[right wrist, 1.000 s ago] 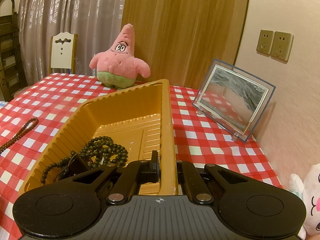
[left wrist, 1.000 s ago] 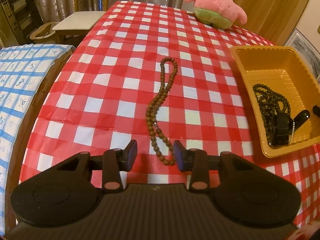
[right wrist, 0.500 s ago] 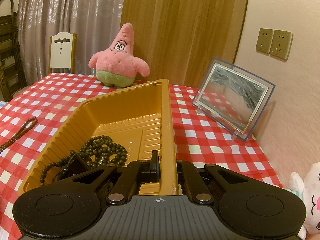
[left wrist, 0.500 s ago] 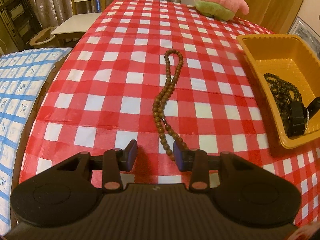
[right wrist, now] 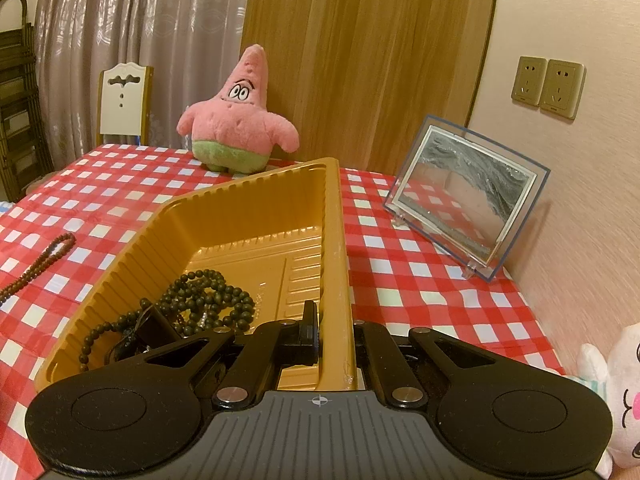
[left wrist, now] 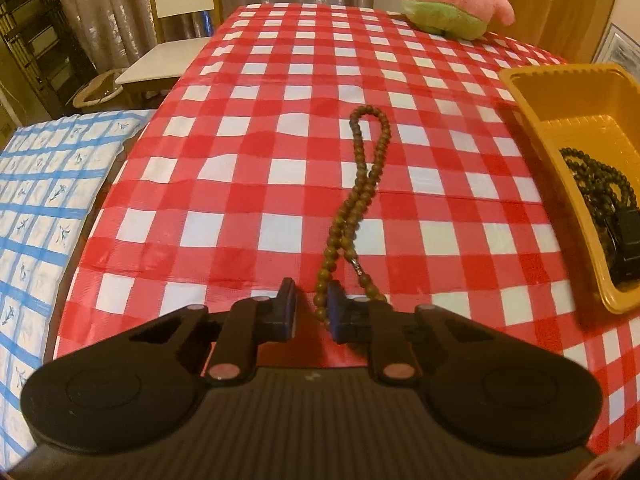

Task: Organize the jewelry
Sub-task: 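Move the left tool back to the last brown bead strand, then grasp the brown bead strand with the left tool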

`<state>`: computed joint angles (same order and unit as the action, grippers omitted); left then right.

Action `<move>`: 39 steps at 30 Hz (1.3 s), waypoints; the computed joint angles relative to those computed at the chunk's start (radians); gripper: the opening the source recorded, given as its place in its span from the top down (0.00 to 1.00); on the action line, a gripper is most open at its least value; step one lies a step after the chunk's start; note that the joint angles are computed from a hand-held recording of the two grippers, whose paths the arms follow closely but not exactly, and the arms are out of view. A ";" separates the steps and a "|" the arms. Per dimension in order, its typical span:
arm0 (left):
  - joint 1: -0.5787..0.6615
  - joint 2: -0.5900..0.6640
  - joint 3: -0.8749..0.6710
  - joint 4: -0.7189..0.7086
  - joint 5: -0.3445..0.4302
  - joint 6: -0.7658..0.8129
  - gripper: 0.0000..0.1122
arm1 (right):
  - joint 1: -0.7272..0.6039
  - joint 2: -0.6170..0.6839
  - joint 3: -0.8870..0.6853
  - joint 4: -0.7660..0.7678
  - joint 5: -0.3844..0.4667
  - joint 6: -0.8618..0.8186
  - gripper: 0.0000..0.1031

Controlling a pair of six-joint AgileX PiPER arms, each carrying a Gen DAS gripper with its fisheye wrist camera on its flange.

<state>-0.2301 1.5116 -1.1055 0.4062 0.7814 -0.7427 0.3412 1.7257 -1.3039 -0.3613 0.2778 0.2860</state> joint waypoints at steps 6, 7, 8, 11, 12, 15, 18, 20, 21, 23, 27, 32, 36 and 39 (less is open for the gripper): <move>-0.015 -0.005 0.013 0.007 -0.017 0.024 0.95 | 0.000 -0.002 0.003 -0.001 -0.001 0.001 0.97; -0.015 -0.003 0.010 0.001 -0.016 0.030 0.95 | 0.001 -0.001 0.001 -0.003 0.000 0.003 0.97; -0.015 -0.002 0.007 -0.001 -0.014 0.039 0.95 | 0.000 -0.003 0.004 0.001 -0.001 -0.003 0.97; -0.006 -0.008 0.004 -0.040 -0.020 0.079 0.95 | 0.000 -0.005 0.010 -0.008 -0.006 0.005 0.97; -0.006 -0.016 0.006 -0.044 -0.022 0.085 0.95 | 0.001 -0.007 0.015 -0.011 -0.009 0.007 0.97; -0.009 -0.044 0.001 -0.041 -0.023 0.088 0.95 | -0.001 -0.010 0.022 -0.008 -0.016 -0.002 0.97; -0.006 -0.069 -0.018 -0.042 -0.017 0.103 0.95 | -0.003 -0.010 0.024 0.016 -0.025 -0.024 0.97; -0.008 -0.083 -0.032 -0.032 -0.011 0.107 0.95 | -0.011 -0.008 0.026 0.087 -0.041 -0.093 0.97; -0.007 -0.089 -0.038 -0.031 -0.008 0.110 0.95 | -0.014 -0.003 0.021 0.120 -0.043 -0.125 0.97; -0.003 -0.103 -0.051 -0.038 -0.004 0.120 0.95 | -0.017 0.011 0.005 0.166 -0.041 -0.170 0.97; -0.011 -0.118 -0.092 -0.036 0.017 0.135 0.95 | -0.024 0.036 -0.026 0.326 -0.031 -0.312 0.97; -0.021 -0.137 -0.154 -0.042 0.036 0.166 0.95 | 0.001 0.055 -0.037 0.393 -0.031 -0.371 0.97; -0.025 -0.148 -0.225 -0.053 0.055 0.206 0.95 | 0.005 0.066 -0.060 0.416 -0.024 -0.389 0.97; -0.031 -0.145 -0.298 -0.058 0.068 0.248 0.95 | 0.009 0.071 -0.070 0.398 -0.017 -0.369 0.97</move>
